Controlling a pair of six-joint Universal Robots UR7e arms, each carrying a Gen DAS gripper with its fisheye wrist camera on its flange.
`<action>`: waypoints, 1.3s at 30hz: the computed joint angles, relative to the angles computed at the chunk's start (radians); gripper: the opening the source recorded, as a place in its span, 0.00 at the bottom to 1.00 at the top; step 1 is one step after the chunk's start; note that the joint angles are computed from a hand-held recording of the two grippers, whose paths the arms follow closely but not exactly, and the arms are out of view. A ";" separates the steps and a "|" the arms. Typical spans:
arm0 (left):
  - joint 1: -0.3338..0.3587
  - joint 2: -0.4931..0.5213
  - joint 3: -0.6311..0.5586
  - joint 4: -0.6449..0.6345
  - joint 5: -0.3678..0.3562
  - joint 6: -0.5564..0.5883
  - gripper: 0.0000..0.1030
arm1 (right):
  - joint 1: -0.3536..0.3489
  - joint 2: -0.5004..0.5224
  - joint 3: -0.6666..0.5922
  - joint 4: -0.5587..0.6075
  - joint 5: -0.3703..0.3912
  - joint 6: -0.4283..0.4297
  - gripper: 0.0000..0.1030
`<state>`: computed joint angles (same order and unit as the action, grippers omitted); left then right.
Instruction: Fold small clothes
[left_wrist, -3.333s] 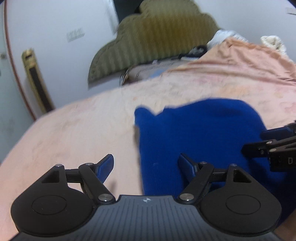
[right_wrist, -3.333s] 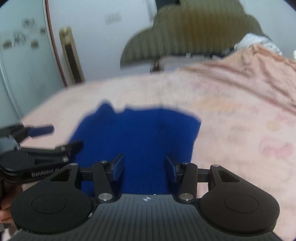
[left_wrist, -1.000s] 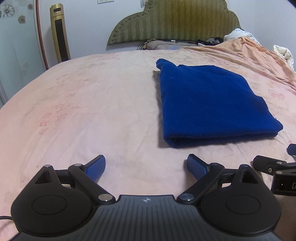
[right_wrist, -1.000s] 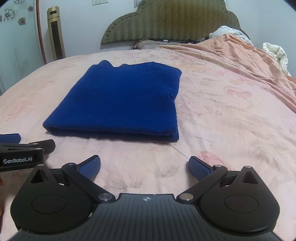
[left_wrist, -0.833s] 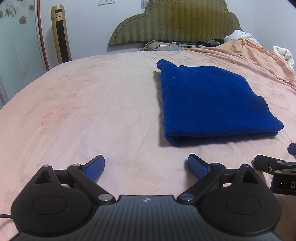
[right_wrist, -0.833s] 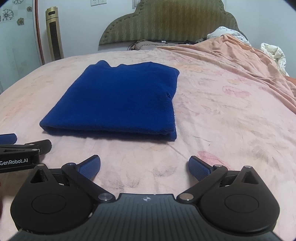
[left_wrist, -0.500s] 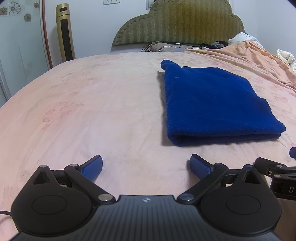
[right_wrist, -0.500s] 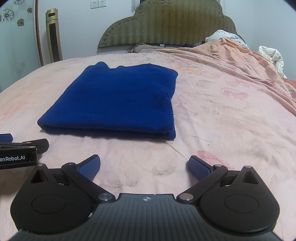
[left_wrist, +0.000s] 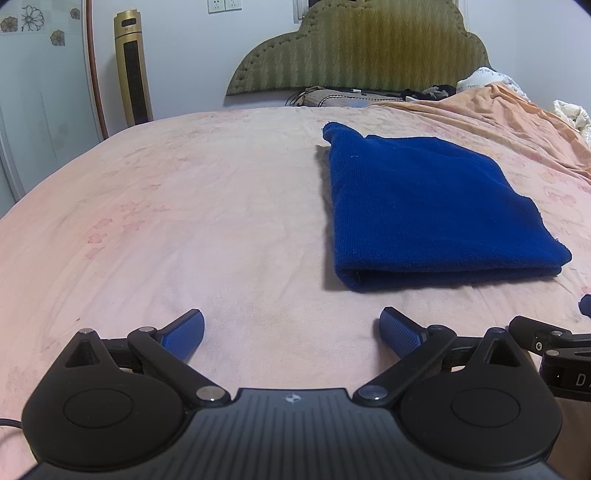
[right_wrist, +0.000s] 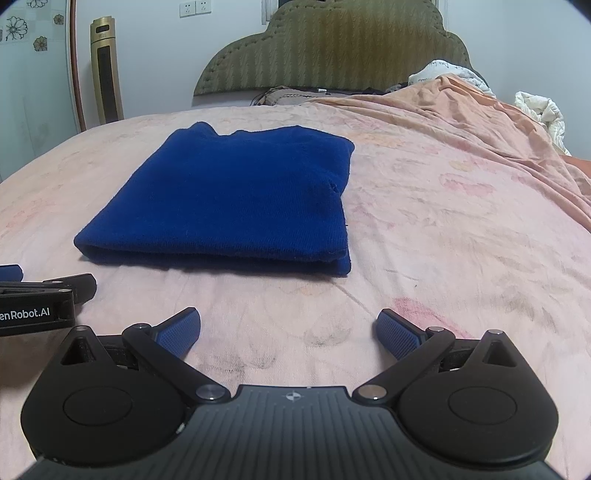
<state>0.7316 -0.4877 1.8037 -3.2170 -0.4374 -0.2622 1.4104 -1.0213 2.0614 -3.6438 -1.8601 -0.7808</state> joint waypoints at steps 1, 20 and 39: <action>0.000 0.001 0.000 -0.003 0.000 0.001 0.99 | -0.001 -0.001 0.000 0.002 0.002 0.002 1.00; 0.002 -0.005 0.001 0.010 -0.006 -0.010 1.00 | -0.001 -0.001 0.000 0.002 0.003 0.003 1.00; 0.002 -0.005 0.000 0.009 -0.006 -0.010 1.00 | -0.001 -0.001 0.000 0.002 0.003 0.003 1.00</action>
<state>0.7337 -0.4923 1.8042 -3.2076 -0.4437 -0.2721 1.4092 -1.0226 2.0615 -3.6415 -1.8569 -0.7779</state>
